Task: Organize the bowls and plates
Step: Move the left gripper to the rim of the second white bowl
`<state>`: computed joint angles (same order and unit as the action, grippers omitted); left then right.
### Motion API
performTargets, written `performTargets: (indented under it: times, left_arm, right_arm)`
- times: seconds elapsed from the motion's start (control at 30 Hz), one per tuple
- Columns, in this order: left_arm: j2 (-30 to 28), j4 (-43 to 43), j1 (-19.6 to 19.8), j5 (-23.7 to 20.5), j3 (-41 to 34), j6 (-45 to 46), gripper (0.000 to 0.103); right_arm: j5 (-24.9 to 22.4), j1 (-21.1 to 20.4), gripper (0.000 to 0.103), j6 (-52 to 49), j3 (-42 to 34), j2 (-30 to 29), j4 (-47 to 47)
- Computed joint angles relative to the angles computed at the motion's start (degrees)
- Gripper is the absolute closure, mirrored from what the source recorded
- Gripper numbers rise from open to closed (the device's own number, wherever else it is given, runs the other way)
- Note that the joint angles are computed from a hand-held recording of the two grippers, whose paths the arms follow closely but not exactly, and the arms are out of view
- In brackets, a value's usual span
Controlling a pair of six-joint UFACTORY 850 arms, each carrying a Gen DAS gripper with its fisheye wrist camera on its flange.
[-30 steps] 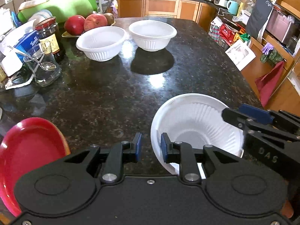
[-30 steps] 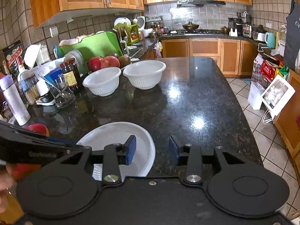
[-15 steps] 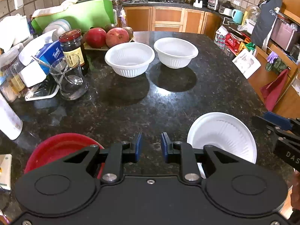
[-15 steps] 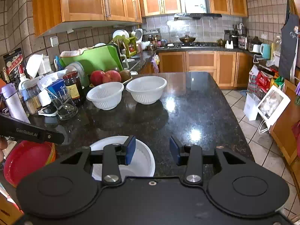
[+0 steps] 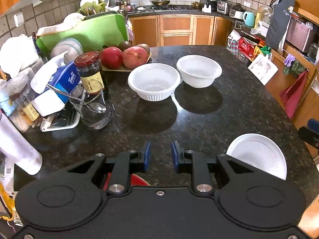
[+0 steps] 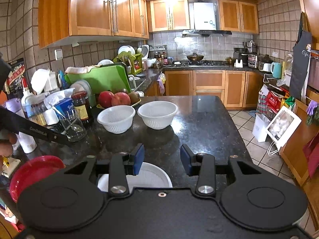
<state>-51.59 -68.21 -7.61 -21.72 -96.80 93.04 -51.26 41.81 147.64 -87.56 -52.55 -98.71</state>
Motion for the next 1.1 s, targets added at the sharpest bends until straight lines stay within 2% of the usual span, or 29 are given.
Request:
performTargets:
  times: [0.27,0.4,0.63,0.93,1.1]
  left_arm:
    - [0.34,-3.27,1.26,-3.19,1.54,4.81,0.07]
    - [0.65,-6.3,0.8,-2.46,2.88,7.96,0.07]
    - [-0.03,-5.39,-0.72,-3.06,1.1,4.21,0.07]
    - [-4.33,2.19,-4.95,-2.52,-9.12,-9.88,0.07]
    - [-9.12,13.97,-7.51,-1.08,-17.7,-25.5,0.07]
  right_arm:
    - [-0.57,0.65,0.061,0.73,-0.55,0.3,1.2]
    - [0.96,0.22,0.061,2.66,1.02,1.41,-0.52]
    - [4.07,-2.88,0.061,4.87,4.75,4.1,-5.57]
    - [10.81,-11.1,0.061,4.69,8.35,8.69,-15.13]
    - [15.07,-15.77,0.061,-1.55,7.17,9.31,-18.77]
